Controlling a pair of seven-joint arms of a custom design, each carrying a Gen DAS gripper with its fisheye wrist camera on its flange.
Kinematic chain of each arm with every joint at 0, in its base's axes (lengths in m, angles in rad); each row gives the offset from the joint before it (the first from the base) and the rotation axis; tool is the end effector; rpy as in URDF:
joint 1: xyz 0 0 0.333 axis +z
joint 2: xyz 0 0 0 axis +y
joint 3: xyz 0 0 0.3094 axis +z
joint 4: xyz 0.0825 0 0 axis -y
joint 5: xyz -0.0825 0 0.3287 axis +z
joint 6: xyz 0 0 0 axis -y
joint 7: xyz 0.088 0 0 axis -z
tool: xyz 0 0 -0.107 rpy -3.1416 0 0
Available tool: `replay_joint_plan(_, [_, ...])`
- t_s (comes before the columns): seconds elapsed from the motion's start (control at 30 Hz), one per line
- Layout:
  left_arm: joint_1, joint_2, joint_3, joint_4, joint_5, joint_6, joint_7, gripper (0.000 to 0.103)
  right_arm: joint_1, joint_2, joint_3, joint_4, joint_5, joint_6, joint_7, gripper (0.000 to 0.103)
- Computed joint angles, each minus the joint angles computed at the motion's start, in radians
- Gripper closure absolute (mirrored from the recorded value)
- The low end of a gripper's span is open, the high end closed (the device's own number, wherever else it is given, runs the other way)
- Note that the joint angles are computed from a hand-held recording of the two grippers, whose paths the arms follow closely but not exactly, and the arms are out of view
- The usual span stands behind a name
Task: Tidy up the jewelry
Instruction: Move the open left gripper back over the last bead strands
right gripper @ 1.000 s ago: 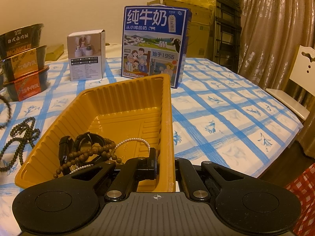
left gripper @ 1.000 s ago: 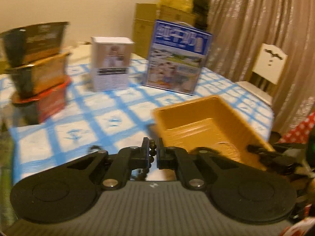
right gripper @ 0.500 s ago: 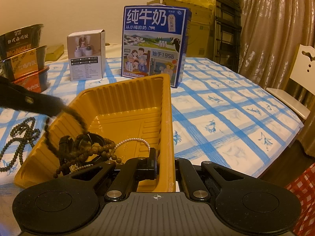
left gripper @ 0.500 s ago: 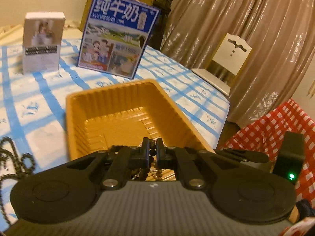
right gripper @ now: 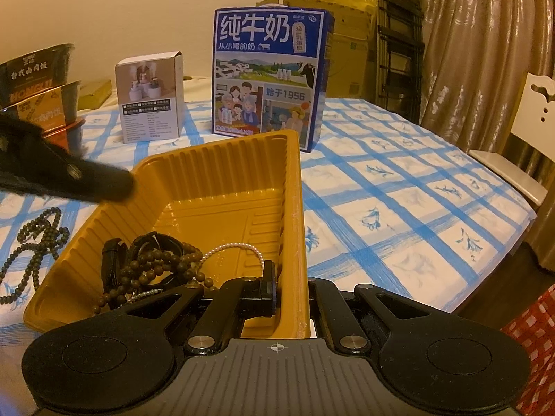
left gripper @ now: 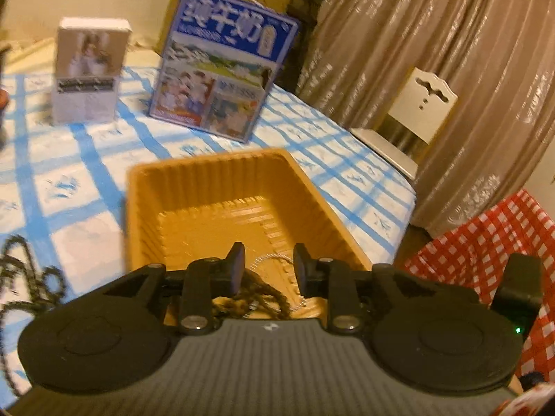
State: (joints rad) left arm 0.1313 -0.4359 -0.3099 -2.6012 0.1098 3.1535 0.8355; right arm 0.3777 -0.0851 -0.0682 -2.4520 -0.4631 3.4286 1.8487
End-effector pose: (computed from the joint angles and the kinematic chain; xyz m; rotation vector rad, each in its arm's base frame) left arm 0.3939 -0.0967 0.5363 -2.0275 1.3360 -1.1188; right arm 0.4347 0.1920 0.4875 -1.9062 1.0707 -0.7039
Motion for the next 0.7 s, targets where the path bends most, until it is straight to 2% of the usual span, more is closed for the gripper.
replay_joint_plan(0.13, [0.089, -0.126, -0.037, -0.051, 0.033, -0.066, -0.03, 0.075, -0.005, 0.002, 0.005, 0.0, 0.005, 0.001, -0.004, 0.1])
replay_joint_plan(0.37, [0.172, -0.34, -0.024, -0.134, 0.109, -0.26, -0.065, 0.074, -0.005, 0.002, 0.006, 0.0, 0.005, 0.001, -0.004, 0.1])
replay_joint_plan(0.7, [0.153, -0.531, 0.046, -0.237, 0.159, -0.504, -0.115, 0.074, -0.005, 0.001, 0.005, 0.0, 0.003, 0.001, -0.004, 0.1])
